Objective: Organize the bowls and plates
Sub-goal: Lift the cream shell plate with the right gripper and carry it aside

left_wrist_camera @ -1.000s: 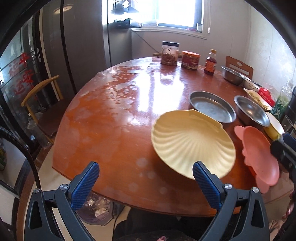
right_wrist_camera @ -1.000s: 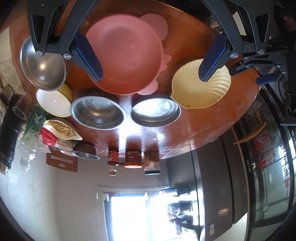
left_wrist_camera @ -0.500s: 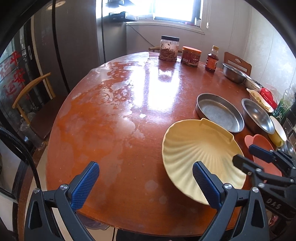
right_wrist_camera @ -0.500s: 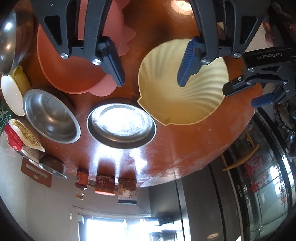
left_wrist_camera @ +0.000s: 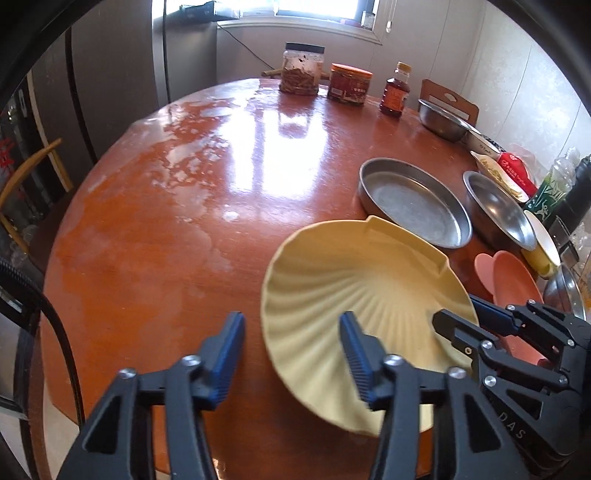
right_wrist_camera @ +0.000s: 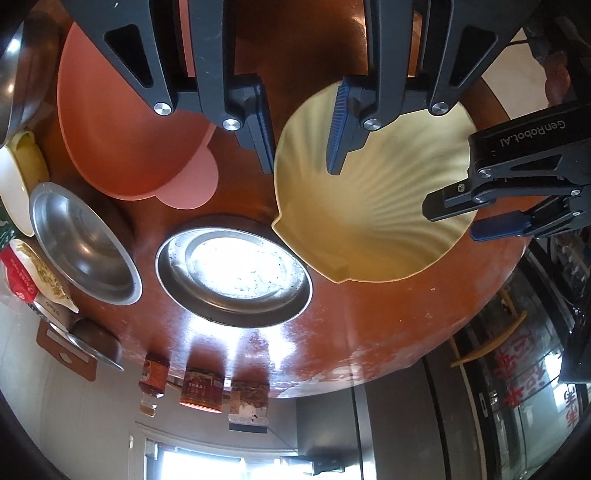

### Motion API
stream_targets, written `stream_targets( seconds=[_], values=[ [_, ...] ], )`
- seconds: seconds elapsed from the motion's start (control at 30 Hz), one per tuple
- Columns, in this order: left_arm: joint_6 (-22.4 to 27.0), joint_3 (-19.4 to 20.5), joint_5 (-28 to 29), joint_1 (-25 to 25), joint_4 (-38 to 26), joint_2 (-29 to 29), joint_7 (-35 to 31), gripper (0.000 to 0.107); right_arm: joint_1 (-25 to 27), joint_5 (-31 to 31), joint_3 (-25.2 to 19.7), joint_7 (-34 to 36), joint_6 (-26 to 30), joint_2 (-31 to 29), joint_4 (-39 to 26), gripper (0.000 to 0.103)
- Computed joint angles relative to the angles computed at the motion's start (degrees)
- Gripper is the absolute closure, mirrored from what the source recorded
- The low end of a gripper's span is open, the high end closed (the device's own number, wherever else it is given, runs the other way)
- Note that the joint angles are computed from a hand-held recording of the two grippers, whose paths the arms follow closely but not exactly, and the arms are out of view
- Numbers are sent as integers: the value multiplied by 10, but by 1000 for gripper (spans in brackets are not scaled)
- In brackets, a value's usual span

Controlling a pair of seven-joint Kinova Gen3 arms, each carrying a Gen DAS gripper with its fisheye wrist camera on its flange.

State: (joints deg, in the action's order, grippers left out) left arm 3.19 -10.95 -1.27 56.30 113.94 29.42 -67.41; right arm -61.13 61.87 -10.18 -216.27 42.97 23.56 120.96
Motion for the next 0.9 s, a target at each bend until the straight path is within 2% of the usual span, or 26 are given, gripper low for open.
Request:
stream_targets(
  seconds=[0.03, 0.1, 0.27, 0.43, 0.67, 0.9],
  values=[
    [-4, 5, 2, -3, 1, 1, -4, 68, 0, 1, 0, -3, -1, -1, 1, 76],
    [-8, -5, 2, 8, 3, 2, -1, 68, -2, -1, -1, -4, 5, 0, -2, 77],
    [-21, 49, 11, -47, 17, -7, -23, 69, -4, 2, 0, -18, 4, 0, -1, 77],
    [-26, 72, 25, -78, 37, -22, -37, 69, -4, 8, -2, -16, 6, -1, -9, 77],
    [-41, 4, 49, -31, 69, -51, -46, 69, 1, 25, 0, 5, -7, 5, -30, 77],
    [-44, -67, 80, 18, 80, -51, -59, 69, 5, 27, 10, 51, -16, 23, -64, 77]
  ],
)
